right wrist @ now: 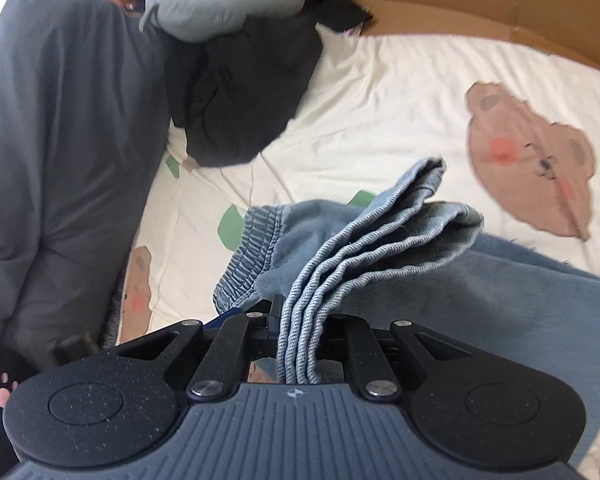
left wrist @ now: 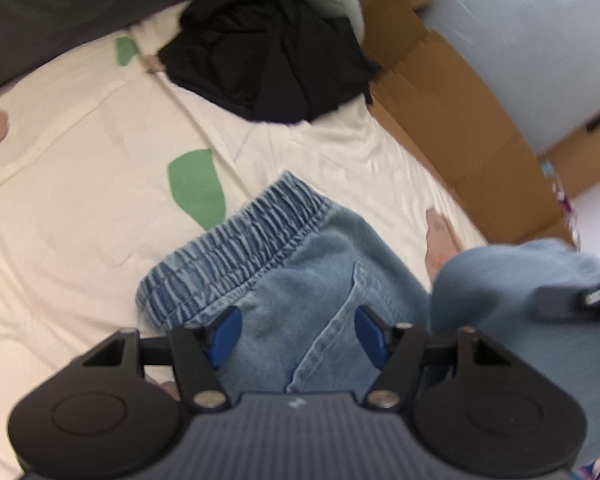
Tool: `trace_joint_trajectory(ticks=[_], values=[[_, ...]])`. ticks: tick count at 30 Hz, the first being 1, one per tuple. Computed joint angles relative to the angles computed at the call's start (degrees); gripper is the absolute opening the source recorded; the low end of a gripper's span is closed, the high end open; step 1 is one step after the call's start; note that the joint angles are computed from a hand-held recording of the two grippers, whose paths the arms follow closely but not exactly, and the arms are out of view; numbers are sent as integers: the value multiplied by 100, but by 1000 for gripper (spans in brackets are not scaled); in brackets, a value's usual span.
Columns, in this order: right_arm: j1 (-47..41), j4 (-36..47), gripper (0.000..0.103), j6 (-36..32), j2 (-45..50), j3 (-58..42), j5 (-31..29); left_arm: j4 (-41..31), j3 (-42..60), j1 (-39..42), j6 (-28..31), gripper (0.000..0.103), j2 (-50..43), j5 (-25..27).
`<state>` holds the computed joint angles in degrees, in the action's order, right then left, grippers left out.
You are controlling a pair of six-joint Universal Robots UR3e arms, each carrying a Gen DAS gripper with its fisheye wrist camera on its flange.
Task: Fold clothes
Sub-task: 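Carry the held jeans legs with the right gripper over onto the waistband, then lower the jeans legs onto the waistband and open the right gripper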
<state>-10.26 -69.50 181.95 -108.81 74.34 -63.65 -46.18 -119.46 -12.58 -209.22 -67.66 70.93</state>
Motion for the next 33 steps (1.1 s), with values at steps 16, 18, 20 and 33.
trace_joint_trajectory(ticks=[16,18,20,33], values=[[1589,-2085,18,1587,1016,1044,-585,-140,-384,199,-392,64,805,443],[1579,-2150,22,1640,1042,1099,-458,-252,-450,295,-405,64,951,467],[1552,-2214,25,1645,1036,1161,-295,-391,-519,440,-416,64,1132,462],[1407,-2393,25,1284,1008,1125,117,-1230,-757,970,-294,64,1941,382]])
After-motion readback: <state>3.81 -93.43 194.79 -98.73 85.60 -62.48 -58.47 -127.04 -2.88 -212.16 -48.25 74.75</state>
